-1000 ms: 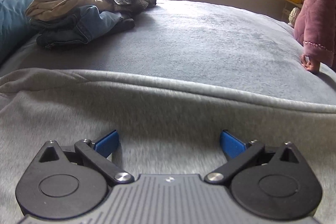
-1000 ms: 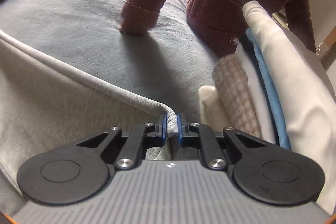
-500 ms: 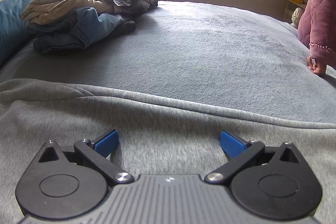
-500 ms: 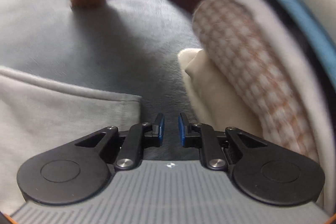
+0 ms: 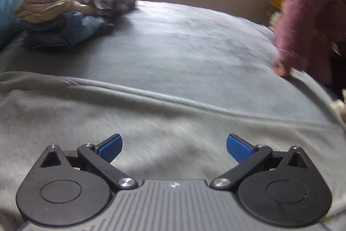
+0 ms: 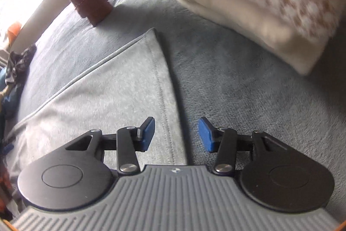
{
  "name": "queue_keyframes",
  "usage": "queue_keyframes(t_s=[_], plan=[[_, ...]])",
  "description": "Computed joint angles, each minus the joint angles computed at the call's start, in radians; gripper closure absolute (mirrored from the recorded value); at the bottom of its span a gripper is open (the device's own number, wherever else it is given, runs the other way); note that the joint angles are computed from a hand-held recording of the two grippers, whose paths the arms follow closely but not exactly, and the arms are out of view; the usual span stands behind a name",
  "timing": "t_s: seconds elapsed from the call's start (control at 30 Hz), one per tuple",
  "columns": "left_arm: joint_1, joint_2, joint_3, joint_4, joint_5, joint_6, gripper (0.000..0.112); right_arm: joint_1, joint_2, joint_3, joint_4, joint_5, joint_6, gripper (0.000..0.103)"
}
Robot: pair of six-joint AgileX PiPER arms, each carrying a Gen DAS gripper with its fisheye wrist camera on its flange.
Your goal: Fold clothes
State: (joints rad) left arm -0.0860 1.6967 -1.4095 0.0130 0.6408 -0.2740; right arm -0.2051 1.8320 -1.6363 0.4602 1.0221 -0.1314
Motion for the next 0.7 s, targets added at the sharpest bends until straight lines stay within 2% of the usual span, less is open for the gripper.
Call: queue_keyframes(t_s=[0.1,0.2,0.37,0.5,0.6,0.63,0.67,0.7], plan=[[-0.073,-0.042,0.029,-0.063,0.042,0.071,0.009,-0.016,0.020,0.010,0.078,-0.049,-0.043,0.059],[-0.169,-0.067,0.067,-0.025,0.031,0.050,0.009,0.025,0.092,-0.082,0.093,-0.100,-0.063,0.060],[-0.278,-0.066,0.095,0.075,0.018,-0.018,0.009,0.155,0.245,-0.288,-0.113,-0.191,0.038,0.060],[-0.313,-0.052,0.096,0.122,0.011,-0.026,0.009,0.186,0.361,-0.441,-0.204,-0.190,0.101,0.060],[-0.321,-0.031,0.097,0.132,-0.007,-0.004,0.009,0.172,0.454,-0.584,-0.147,-0.102,0.082,0.062],[-0.322,-0.024,0.098,0.133,-0.012,0.001,0.009,0.174,0.464,-0.599,-0.156,-0.090,0.076,0.068],[-0.324,-0.017,0.098,0.133,-0.018,0.006,0.009,0.177,0.467,-0.599,-0.167,-0.092,0.058,0.083],[-0.325,-0.010,0.099,0.133,-0.023,0.011,0.009,0.181,0.461,-0.590,-0.182,-0.099,0.044,0.093]])
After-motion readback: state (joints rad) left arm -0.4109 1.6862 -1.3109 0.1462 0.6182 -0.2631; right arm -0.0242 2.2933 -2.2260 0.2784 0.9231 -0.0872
